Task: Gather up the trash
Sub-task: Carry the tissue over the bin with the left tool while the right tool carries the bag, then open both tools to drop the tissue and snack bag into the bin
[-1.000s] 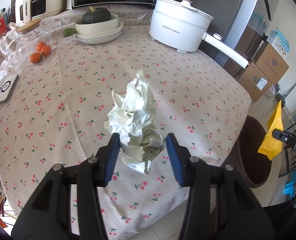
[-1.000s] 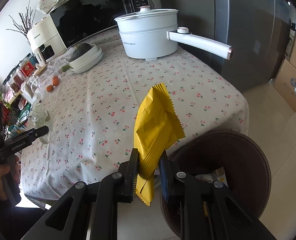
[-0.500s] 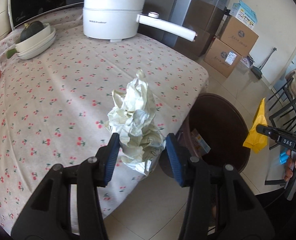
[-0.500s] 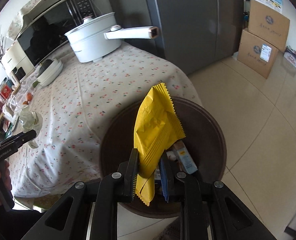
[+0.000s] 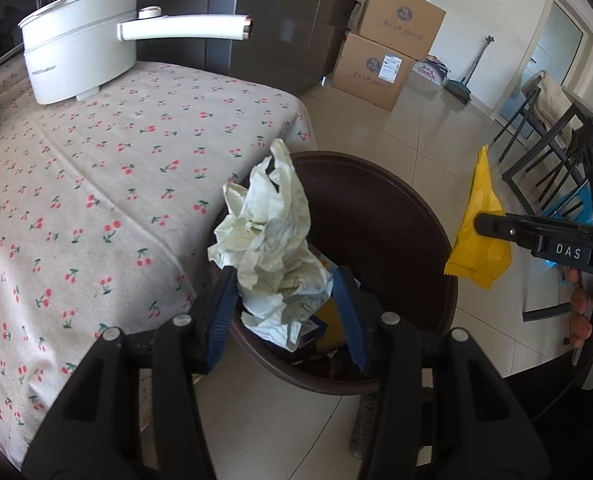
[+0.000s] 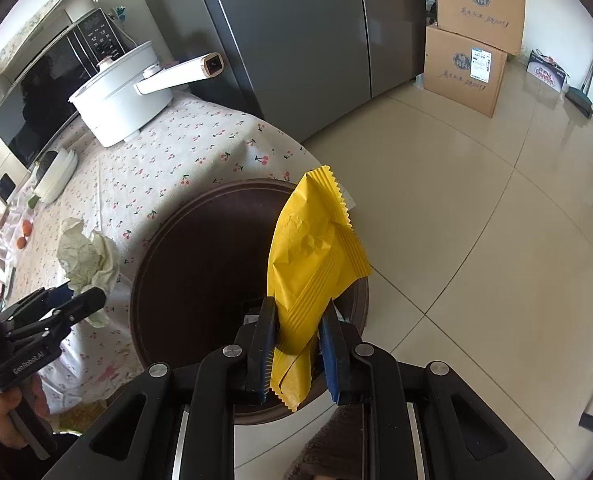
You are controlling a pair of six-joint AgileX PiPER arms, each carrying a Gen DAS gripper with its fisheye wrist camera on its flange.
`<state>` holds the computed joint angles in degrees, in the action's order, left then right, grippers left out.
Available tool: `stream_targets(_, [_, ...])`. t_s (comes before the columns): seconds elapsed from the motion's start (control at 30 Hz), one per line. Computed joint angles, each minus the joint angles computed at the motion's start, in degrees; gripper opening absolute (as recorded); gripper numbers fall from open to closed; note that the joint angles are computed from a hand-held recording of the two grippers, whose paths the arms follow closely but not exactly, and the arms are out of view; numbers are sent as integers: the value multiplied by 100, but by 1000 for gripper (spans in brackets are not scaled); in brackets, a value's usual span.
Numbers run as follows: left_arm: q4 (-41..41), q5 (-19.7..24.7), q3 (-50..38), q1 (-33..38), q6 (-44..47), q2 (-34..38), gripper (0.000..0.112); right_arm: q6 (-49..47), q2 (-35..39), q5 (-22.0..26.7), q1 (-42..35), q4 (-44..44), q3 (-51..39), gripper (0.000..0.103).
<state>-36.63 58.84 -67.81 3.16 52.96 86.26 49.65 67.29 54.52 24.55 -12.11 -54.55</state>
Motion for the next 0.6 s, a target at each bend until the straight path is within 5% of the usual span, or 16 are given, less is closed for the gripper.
stream_targets(0.1, [-161, -132, 141, -64, 243, -14, 60, -21, 3, -9, -47, 28, 28, 22])
stream_targets(0.13, [-203, -105, 142, -56, 295, 27, 80, -57, 3, -20, -82, 56, 45, 22])
stream_targets(0.2, [-6, -328, 208, -135, -14, 9, 98, -30, 36, -14, -52, 40, 38, 22])
stream_targets(0.4, [592, -692, 369, -117, -461, -238, 101, 44, 179, -5, 104, -34, -61, 23])
stream_targets(0.6, [555, -510, 578, 575, -429, -624, 102, 163, 463, -56, 292, -50, -283, 25])
